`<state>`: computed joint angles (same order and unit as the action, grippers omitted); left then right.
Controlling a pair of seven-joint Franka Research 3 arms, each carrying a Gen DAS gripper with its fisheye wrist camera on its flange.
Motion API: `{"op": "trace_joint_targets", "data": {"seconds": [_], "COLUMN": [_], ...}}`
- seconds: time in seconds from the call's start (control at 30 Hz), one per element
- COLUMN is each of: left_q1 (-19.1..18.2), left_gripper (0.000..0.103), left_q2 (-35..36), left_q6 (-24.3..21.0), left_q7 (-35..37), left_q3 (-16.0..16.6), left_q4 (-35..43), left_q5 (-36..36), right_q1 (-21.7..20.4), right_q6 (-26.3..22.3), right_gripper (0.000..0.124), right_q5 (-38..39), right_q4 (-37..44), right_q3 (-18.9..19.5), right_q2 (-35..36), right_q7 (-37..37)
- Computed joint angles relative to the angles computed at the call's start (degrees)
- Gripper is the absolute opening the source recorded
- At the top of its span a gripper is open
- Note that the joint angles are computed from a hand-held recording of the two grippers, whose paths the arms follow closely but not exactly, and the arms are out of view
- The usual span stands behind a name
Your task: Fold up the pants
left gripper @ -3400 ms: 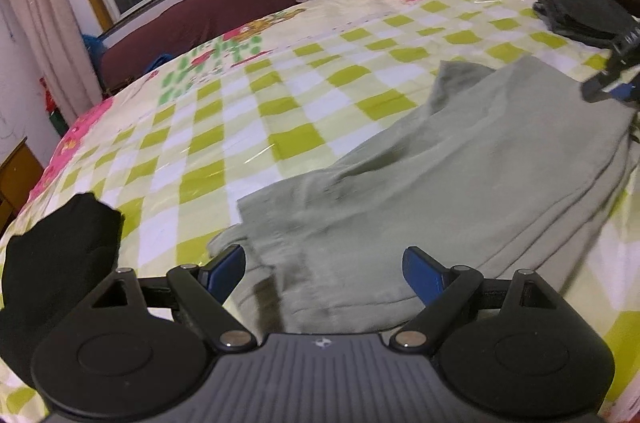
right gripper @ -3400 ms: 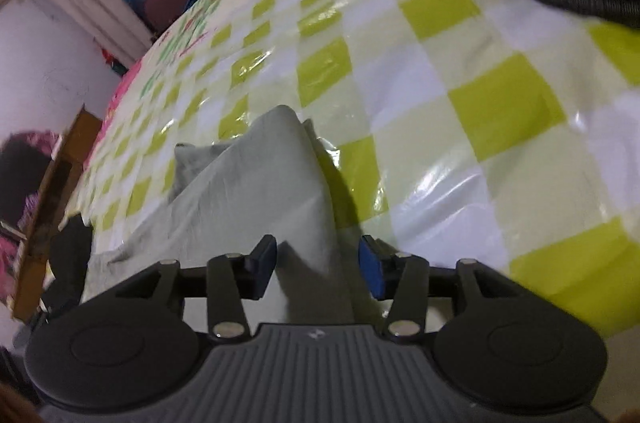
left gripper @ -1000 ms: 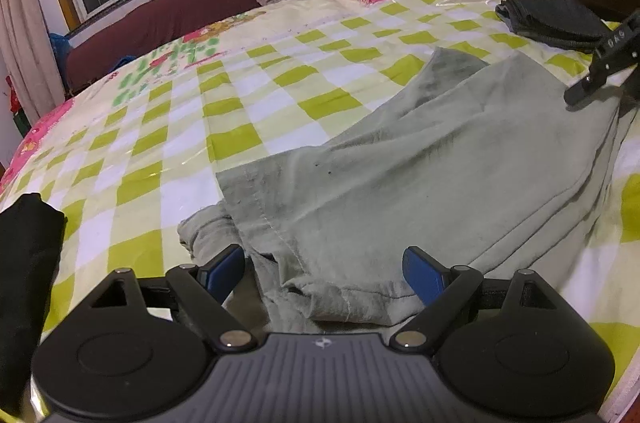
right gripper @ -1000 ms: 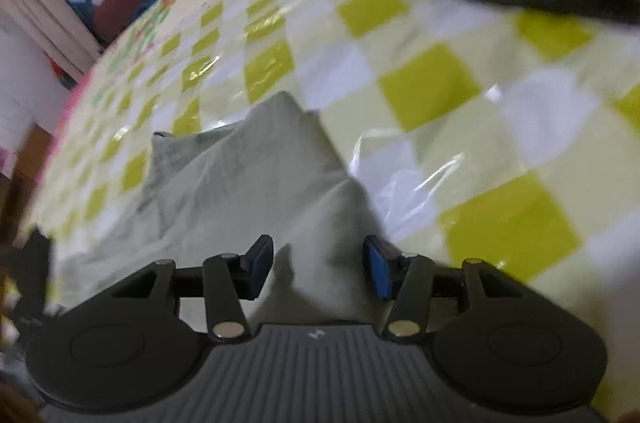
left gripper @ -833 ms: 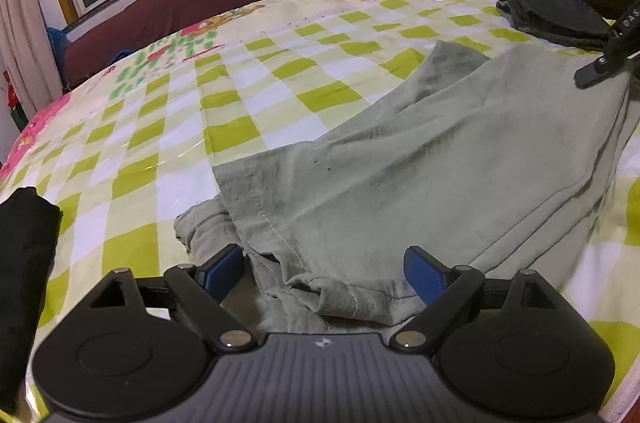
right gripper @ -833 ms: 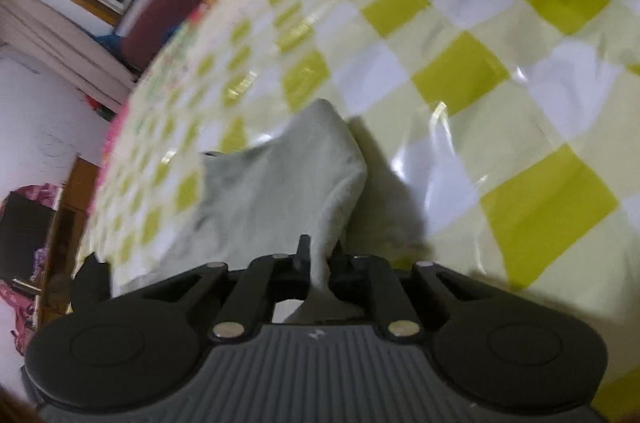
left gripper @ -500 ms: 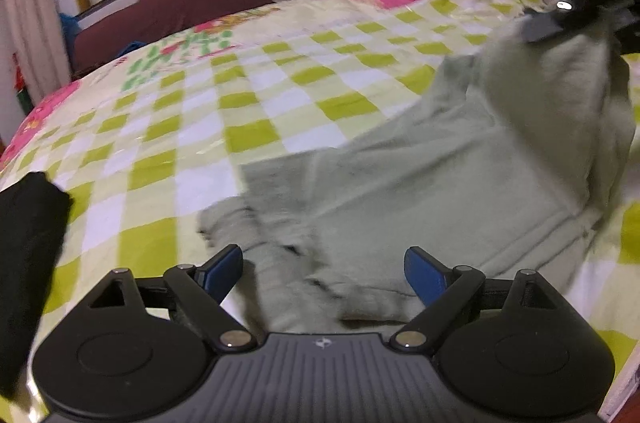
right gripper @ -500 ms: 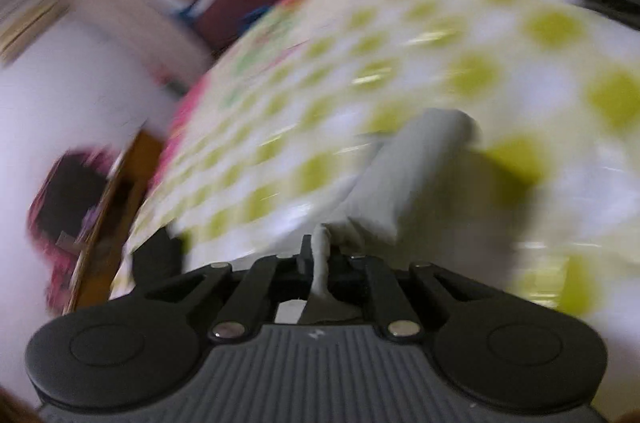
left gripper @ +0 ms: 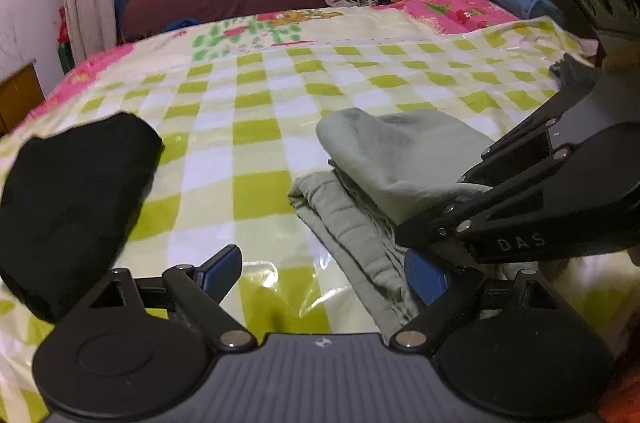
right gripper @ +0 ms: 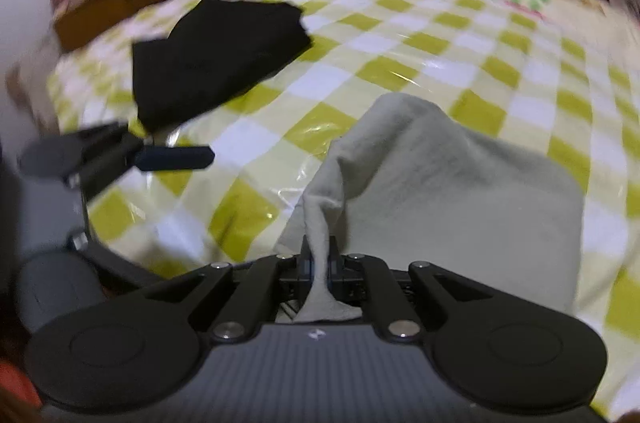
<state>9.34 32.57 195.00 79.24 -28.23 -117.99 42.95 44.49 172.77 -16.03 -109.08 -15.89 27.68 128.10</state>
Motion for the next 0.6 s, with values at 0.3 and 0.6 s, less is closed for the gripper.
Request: {"op": "trace_joint_targets", "data": {"seconds": [0.3, 0.6], "left_q1": [2.3, 5.0], "left_gripper": [0.101, 0.101], "left_q2": [-2.9, -2.1], "left_q6": [-0.7, -0.3], "left_q7": [1.2, 0.6], "left_q3": [0.6, -2.4], "left_q4": [-3.1, -0.4], "left_q5": [1.1, 1.1], "right_q1": [-10.6, -23.4], "right_q6": [-0.2, 5.6], "right_gripper": [0.021, 0.043], "right_q5": [9.5, 24.6], "right_q4": [-1.9, -11.3], "right_q3": [12.0, 30.1], "right_q2": [-2.2, -7.9], "right_q7": [-12.6, -31.9]}}
